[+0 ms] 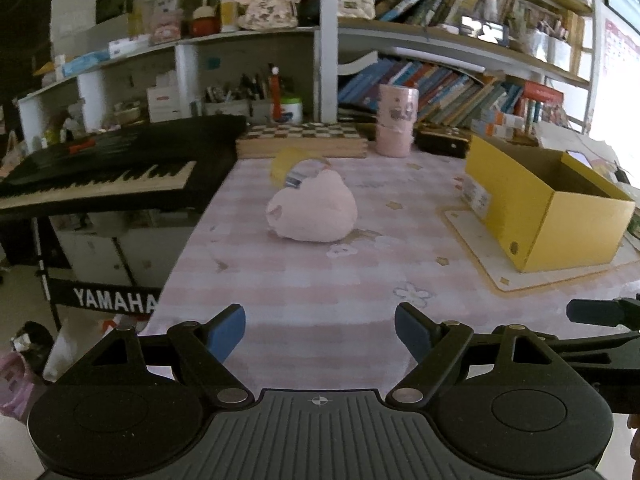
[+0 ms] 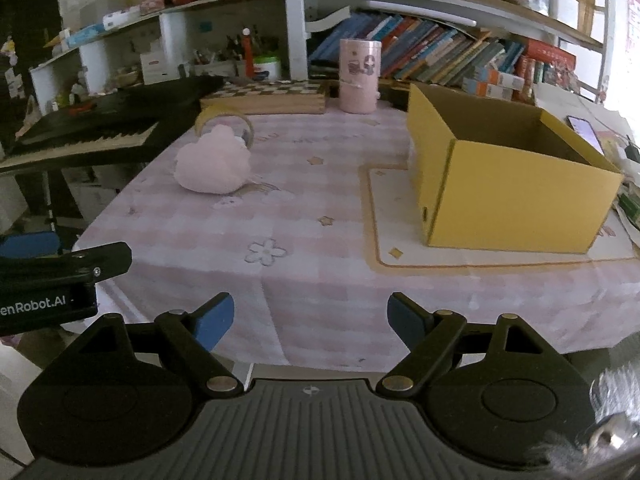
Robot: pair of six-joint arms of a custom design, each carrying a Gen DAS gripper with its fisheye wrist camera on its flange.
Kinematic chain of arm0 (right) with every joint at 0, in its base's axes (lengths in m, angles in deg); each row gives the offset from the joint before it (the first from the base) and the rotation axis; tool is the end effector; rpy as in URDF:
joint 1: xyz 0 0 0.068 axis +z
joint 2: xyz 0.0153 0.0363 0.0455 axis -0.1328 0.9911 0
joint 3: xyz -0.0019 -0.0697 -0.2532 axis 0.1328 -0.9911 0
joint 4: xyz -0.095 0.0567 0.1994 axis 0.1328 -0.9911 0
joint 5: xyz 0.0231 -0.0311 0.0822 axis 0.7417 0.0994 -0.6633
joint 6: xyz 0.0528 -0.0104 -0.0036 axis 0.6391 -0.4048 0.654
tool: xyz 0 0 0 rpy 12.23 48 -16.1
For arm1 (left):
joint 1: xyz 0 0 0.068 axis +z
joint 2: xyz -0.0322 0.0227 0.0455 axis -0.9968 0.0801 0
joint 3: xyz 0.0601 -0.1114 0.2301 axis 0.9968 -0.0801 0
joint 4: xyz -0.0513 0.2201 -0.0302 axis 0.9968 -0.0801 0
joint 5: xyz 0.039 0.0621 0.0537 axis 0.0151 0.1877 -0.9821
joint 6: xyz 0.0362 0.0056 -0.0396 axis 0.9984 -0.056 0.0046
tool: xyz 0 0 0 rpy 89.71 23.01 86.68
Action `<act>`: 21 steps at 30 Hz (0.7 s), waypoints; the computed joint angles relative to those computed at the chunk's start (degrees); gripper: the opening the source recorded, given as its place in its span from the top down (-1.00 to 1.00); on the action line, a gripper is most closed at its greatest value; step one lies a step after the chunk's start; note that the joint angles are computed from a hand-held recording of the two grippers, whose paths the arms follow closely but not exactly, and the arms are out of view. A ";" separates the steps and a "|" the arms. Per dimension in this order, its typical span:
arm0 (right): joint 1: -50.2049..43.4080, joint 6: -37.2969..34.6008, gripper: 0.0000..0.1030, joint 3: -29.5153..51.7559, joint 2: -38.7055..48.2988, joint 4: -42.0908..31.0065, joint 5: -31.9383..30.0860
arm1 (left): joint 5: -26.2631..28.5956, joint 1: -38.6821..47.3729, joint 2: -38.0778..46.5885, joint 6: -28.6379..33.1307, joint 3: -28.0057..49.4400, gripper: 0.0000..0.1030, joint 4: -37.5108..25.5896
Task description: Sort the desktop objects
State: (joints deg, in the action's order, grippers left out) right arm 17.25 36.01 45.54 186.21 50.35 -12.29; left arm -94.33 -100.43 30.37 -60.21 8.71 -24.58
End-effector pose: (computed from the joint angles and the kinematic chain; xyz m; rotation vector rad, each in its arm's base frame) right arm 0.3057 0.1305 0.1925 0.0144 2.2647 0.0588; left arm 0.3128 -0.0803 0.1948 0.1522 2.1807 -0.0790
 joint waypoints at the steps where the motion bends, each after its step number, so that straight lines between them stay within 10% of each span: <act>1: 0.30 -0.04 -0.61 0.59 0.47 -0.06 -0.01 | 0.09 0.42 -0.09 0.07 -0.03 -0.64 0.09; 21: 0.10 -3.69 -0.63 10.30 8.28 -1.58 -3.76 | -0.99 3.37 3.76 -1.49 4.01 -0.65 -0.79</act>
